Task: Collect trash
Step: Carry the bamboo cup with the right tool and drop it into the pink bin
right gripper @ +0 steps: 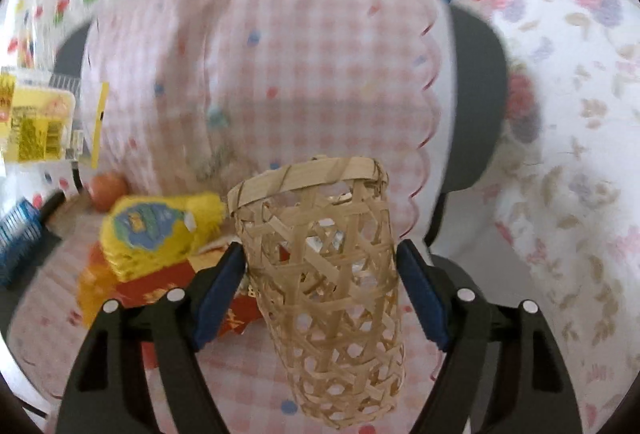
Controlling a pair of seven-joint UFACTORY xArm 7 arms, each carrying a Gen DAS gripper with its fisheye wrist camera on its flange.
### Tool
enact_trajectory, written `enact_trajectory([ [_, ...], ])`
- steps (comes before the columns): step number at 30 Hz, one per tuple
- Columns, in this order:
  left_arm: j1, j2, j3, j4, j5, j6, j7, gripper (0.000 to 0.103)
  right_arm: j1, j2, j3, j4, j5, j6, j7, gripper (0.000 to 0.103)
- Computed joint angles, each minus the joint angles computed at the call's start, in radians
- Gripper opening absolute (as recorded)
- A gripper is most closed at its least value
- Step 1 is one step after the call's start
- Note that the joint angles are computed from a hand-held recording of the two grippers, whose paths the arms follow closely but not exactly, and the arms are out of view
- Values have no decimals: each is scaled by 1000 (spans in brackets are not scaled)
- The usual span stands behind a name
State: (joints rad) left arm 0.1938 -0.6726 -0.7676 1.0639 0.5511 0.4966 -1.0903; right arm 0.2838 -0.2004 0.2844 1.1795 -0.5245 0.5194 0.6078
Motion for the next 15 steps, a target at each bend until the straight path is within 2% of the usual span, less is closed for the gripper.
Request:
enact_trajectory([
  [3, -25, -15, 12, 19, -8, -16, 14, 1, 9, -117, -15, -67, 66, -13, -2, 76],
  [6, -40, -14, -10, 40, -23, -37, 27, 1, 1, -231, -11, -135, 139, -12, -9, 77],
  [11, -45, 21, -90, 67, -56, -100, 34, 1, -28, -412, 27, -252, 228, 14, 22, 77],
  [15, -22, 60, -183, 91, -79, -154, 30, 1, -56, -530, 62, -319, 266, 76, 42, 77],
])
